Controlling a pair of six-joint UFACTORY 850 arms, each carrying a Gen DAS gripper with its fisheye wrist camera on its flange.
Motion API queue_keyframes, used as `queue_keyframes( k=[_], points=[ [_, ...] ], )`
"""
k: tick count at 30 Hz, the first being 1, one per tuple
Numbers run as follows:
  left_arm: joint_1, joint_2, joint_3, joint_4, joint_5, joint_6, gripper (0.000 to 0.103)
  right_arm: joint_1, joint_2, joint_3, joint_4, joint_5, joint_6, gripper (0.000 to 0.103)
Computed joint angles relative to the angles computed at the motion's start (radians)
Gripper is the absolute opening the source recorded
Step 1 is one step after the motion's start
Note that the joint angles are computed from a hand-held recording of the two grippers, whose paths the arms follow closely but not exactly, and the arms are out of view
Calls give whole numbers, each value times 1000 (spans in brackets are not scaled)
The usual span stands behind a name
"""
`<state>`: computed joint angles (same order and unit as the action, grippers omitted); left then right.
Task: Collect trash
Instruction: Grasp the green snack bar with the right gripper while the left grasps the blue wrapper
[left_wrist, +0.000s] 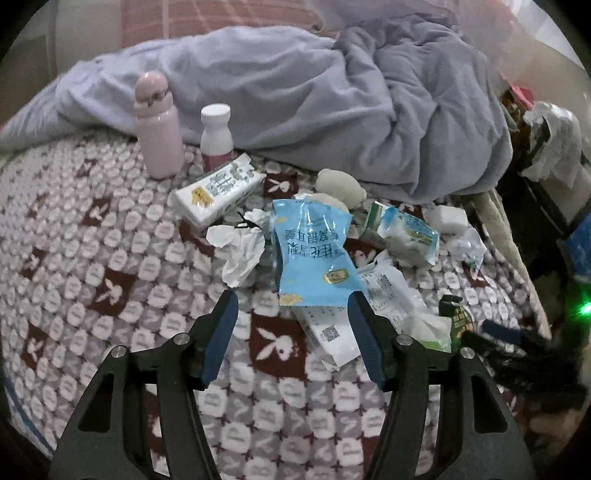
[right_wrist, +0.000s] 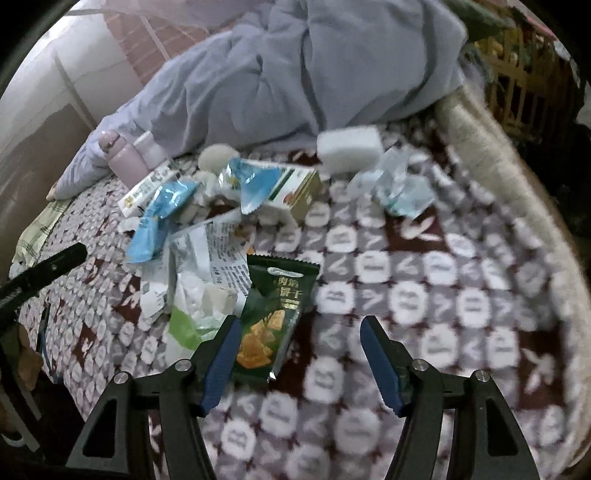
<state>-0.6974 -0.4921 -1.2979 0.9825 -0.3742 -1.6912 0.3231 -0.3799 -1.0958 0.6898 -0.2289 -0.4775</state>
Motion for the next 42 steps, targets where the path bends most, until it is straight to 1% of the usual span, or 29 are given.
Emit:
queue_keyframes(
  k=[3, 4, 6, 7, 9, 10, 11, 13, 14, 15, 17, 20, 21, 24, 25, 29, 31, 33, 38, 39, 40, 41, 42],
  points=[
    [12, -26, -28, -28, 15, 19, 61, 13, -37, -30, -71, -3, 73, 64],
    [16, -40, -45, -46, 17, 38, 61, 19, -47, -38, -87, 8, 85, 64],
    [24, -70, -83, -100, 24, 95, 61, 31, -61, -46, -183, 34, 163, 63],
    [28, -91, -109, -131, 28, 133, 61, 33, -61, -45, -198, 43, 169, 59],
    [31, -131, -161, -168, 12, 186, 61, 38, -58, -40, -233, 68, 179, 41],
    [33, -153, -188, -191, 1, 214, 61, 36, -54, -35, -203, 79, 133, 34],
    [36, -170, -206, -206, 1, 231, 61, 31, -50, -31, -152, 83, 73, 26],
    [40, -208, -252, -254, -10, 284, 61, 17, -37, -20, -26, 85, -55, 24],
    [42, -223, -270, -270, -15, 301, 61, 11, -31, -14, 35, 91, -117, 21],
    [46, -240, -288, -288, -13, 317, 61, 0, -22, -5, 130, 93, -212, 20],
    [53, -254, -303, -327, -2, 352, 60, -11, -10, 6, 250, 88, -330, 20],
    [60, -237, -280, -304, 39, 337, 45, -24, 6, 20, 414, 77, -497, 20],
    [59, -229, -271, -297, 42, 334, 37, -26, 10, 20, 451, 73, -534, 20],
    [64, -177, -215, -329, 99, 365, 30, -29, 30, 34, 594, 64, -677, 20],
    [63, -163, -201, -317, 108, 356, 30, -30, 37, 37, 615, 62, -698, 20],
    [48, -89, -133, -161, 156, 220, 29, -41, 73, 62, 677, 44, -766, 20],
    [37, -68, -120, -124, 166, 185, 29, -42, 89, 72, 692, 39, -781, 20],
    [19, -53, -114, -63, 166, 132, 29, -45, 110, 87, 729, 42, -819, 20],
    [-32, -60, -145, 6, 137, 76, 29, -73, 158, 127, 796, 23, -869, 20],
    [-43, -63, -150, 44, 134, 48, 29, -77, 167, 135, 812, 25, -885, 20],
    [-59, -66, -155, 113, 117, -8, 29, -80, 181, 147, 829, 33, -905, 20],
    [-69, -70, -162, 140, 107, -24, 29, -83, 190, 155, 830, 41, -909, 20],
    [-74, -72, -165, 125, 126, -5, 29, -87, 197, 161, 822, 45, -901, 20]
  ],
)
